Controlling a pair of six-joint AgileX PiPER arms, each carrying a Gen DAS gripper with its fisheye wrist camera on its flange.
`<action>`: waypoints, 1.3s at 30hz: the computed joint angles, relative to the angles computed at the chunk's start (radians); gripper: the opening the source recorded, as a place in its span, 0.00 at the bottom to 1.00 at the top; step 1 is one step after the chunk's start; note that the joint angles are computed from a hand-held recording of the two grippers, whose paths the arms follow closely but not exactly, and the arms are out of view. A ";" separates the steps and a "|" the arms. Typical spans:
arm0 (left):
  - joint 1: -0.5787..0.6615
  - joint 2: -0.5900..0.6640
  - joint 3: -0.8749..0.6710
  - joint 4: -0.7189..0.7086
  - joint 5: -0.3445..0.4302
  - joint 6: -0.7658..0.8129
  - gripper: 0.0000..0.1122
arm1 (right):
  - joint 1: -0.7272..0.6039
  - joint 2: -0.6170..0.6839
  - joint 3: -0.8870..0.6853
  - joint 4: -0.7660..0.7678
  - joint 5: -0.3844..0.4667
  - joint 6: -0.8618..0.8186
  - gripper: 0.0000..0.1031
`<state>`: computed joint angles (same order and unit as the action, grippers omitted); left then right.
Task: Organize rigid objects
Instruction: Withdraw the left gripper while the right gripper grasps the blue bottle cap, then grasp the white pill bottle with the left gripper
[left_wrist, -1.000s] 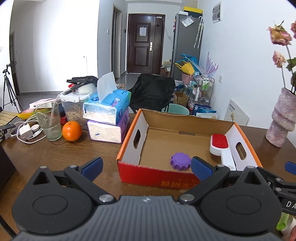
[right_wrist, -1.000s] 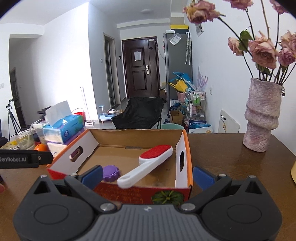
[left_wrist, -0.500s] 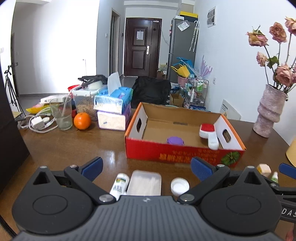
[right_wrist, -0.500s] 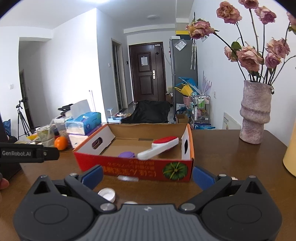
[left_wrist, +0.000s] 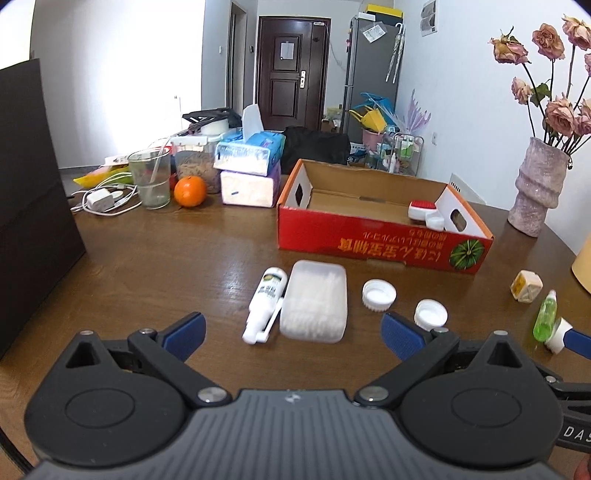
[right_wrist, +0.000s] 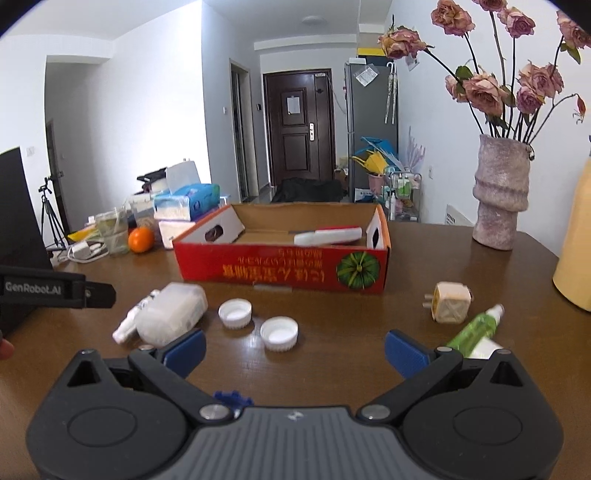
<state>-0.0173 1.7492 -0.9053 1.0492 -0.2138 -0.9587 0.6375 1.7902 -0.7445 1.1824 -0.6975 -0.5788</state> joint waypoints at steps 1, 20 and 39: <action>0.007 -0.007 0.015 -0.012 -0.008 0.018 0.92 | 0.010 0.002 0.006 0.006 -0.004 0.007 1.00; 0.084 0.014 0.071 0.009 -0.052 0.046 0.92 | 0.031 0.133 -0.089 0.029 0.132 -0.037 0.82; 0.097 0.101 -0.020 0.124 -0.039 -0.067 0.92 | -0.027 0.188 -0.164 -0.008 0.174 -0.050 0.51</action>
<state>0.0793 1.8502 -0.9251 1.1736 -0.2530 -1.0253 0.6101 1.9787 -0.9083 1.1742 -0.5240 -0.6284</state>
